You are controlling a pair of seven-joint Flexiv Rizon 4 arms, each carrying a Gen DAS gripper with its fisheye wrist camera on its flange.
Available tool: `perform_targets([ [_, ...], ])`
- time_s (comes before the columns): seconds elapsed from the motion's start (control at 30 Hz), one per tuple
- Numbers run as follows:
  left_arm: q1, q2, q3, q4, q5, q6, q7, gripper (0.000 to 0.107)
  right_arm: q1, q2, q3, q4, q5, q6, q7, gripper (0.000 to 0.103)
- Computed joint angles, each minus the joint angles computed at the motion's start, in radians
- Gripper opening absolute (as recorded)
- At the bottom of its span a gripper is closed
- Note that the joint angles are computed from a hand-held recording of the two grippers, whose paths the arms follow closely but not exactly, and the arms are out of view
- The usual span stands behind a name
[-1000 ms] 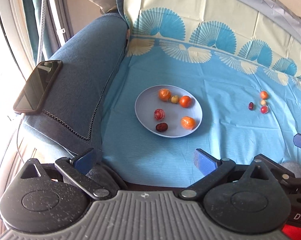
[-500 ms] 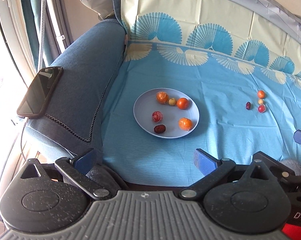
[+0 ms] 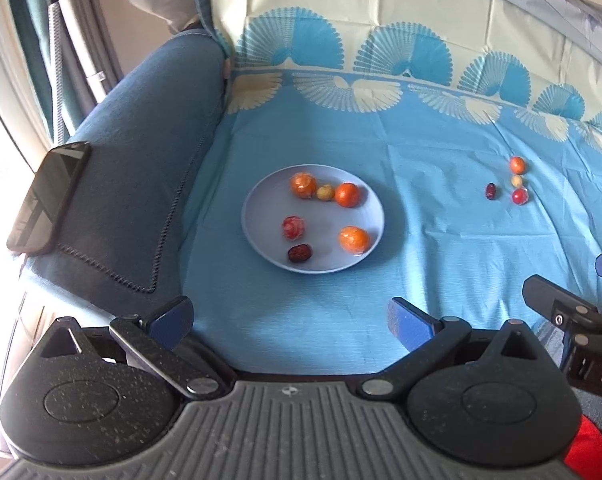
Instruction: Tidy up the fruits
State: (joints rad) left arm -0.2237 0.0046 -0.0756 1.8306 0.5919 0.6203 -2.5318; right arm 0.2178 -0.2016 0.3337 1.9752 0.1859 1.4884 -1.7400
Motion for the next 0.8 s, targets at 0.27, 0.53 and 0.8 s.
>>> perform_targets([
  [0.27,-0.011,-0.206,0.017,-0.174,-0.067,0.094,0.126,0.103,0.061,-0.103,-0.218,-0.047,-0.202,0.071,0.263,0.1],
  [0.53,-0.029,-0.541,0.028,-0.487,-0.168,0.173,0.339,0.103,0.017,-0.321,-0.327,-0.272,-0.325,0.026,0.443,0.1],
  [0.8,-0.057,-0.94,0.066,-0.949,-0.29,0.136,0.53,0.103,-0.079,-0.627,-0.234,-0.685,-0.366,-0.177,0.459,0.1],
])
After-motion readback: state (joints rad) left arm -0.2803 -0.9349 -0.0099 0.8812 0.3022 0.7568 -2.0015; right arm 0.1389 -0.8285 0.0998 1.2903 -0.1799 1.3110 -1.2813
